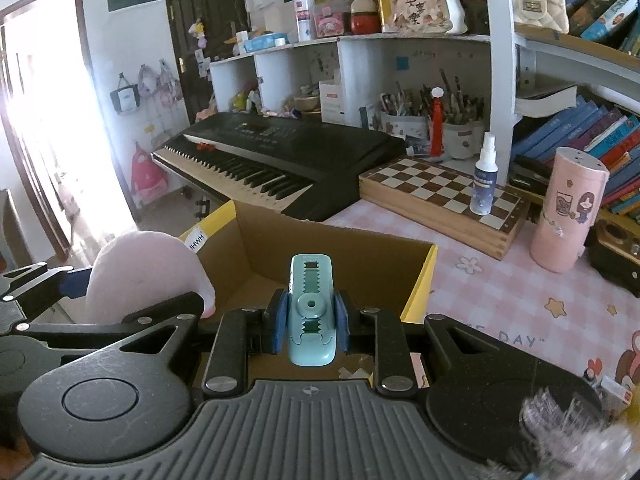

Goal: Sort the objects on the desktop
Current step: 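Carry the pink pig and mint-green stapler over the yellow box with both tools, then open the left tool to drop the pig while the right tool releases the stapler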

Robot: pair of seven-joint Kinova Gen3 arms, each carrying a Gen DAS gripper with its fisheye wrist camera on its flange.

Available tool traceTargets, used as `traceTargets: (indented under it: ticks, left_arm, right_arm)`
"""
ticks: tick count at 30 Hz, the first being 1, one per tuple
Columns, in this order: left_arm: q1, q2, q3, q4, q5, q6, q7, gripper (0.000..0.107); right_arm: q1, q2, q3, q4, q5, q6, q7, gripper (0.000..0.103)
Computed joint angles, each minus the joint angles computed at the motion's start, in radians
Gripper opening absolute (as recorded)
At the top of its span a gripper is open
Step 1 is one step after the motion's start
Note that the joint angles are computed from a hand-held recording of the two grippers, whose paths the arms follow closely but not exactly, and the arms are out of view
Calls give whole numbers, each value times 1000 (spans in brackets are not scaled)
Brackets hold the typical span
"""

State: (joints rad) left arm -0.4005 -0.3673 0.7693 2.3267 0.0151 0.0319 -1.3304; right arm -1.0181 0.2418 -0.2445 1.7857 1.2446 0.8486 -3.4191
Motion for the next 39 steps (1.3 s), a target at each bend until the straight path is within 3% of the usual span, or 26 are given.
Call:
traceTargets:
  ticks: [11, 13, 14, 19, 23, 31, 39]
  left_arm:
    - [-258, 45, 278, -49, -4, 19, 29, 74]
    - [-293, 51, 320, -55, -10, 25, 28, 70]
    - [-312, 56, 344, -60, -13, 30, 27, 63]
    - [-390, 66, 437, -79, -20, 57, 31, 61]
    - [-411, 63, 462, -82, -20, 66, 29, 61]
    - [-374, 56, 425, -71, -12, 59, 35, 62]
    - [-349, 47, 403, -68, -14, 64, 46, 64]
  right_arm:
    - [74, 26, 38, -23, -74, -109, 189, 23]
    - [84, 32, 49, -27, -94, -128, 223, 23]
    - [90, 34, 54, -29, -105, -139, 241, 23]
    - [113, 51, 77, -49, -173, -187, 346, 23]
    - [124, 67, 94, -71, -241, -221, 442, 23]
    - [124, 100, 122, -137, -399, -224, 670, 23]
    - [100, 107, 157, -157, -450, -208, 737, 23]
